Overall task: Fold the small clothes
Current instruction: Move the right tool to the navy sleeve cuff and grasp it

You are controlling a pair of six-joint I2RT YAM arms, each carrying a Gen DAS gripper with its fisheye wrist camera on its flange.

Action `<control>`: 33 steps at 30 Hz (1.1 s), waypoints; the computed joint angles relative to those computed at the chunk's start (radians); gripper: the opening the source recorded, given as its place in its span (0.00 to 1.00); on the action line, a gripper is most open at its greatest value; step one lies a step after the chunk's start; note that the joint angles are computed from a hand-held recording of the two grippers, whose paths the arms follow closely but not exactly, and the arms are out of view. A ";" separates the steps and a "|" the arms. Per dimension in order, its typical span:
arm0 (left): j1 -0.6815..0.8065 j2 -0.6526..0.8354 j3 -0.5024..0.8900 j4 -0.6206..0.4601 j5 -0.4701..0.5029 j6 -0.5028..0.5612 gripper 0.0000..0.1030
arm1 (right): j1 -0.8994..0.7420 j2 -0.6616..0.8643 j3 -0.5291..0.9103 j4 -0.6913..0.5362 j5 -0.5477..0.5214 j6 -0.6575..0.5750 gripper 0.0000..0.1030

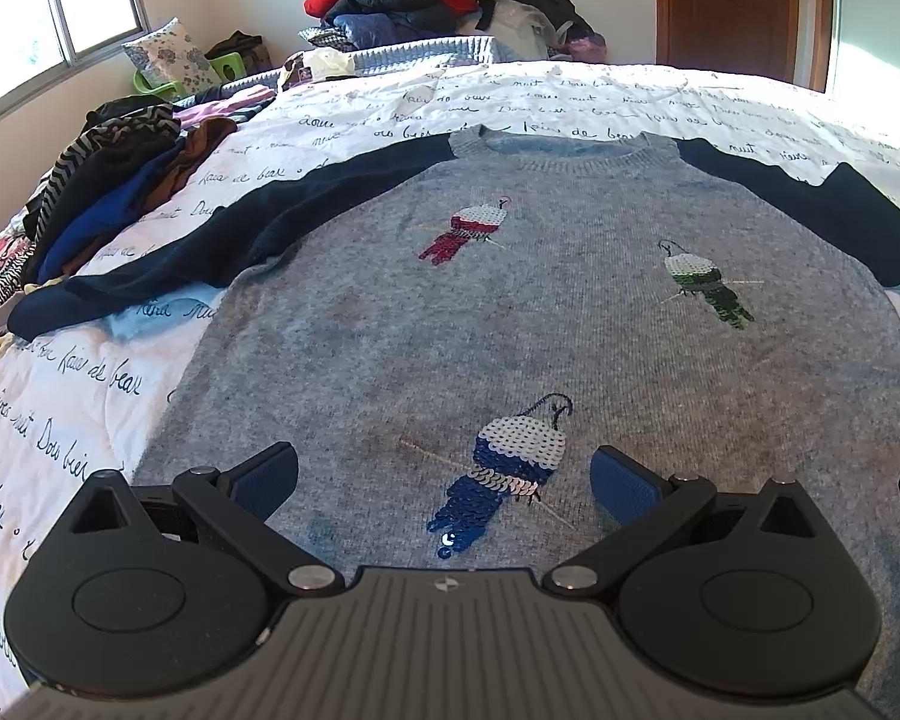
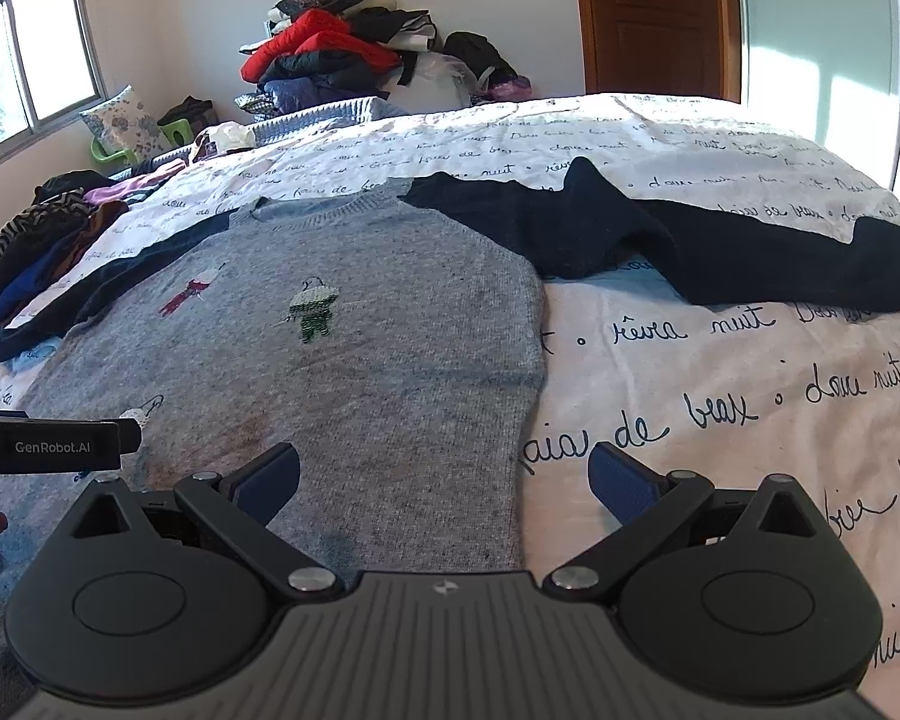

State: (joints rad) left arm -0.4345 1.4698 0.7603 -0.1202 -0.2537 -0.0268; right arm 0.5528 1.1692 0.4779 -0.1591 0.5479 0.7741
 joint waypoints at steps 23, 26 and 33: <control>-0.019 0.019 0.014 -0.002 -0.014 -0.001 1.00 | -0.042 -0.037 -0.042 0.029 -0.032 0.008 1.00; -0.019 0.019 0.013 -0.001 -0.015 -0.001 1.00 | -0.041 -0.037 -0.046 0.035 -0.028 0.006 1.00; -0.020 0.024 0.014 0.002 -0.015 0.002 1.00 | -0.039 -0.039 -0.061 0.066 -0.018 -0.015 1.00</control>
State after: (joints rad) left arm -0.4542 1.4934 0.7739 -0.1183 -0.2684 -0.0253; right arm 0.5143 1.1300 0.4168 -0.0933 0.5295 0.7586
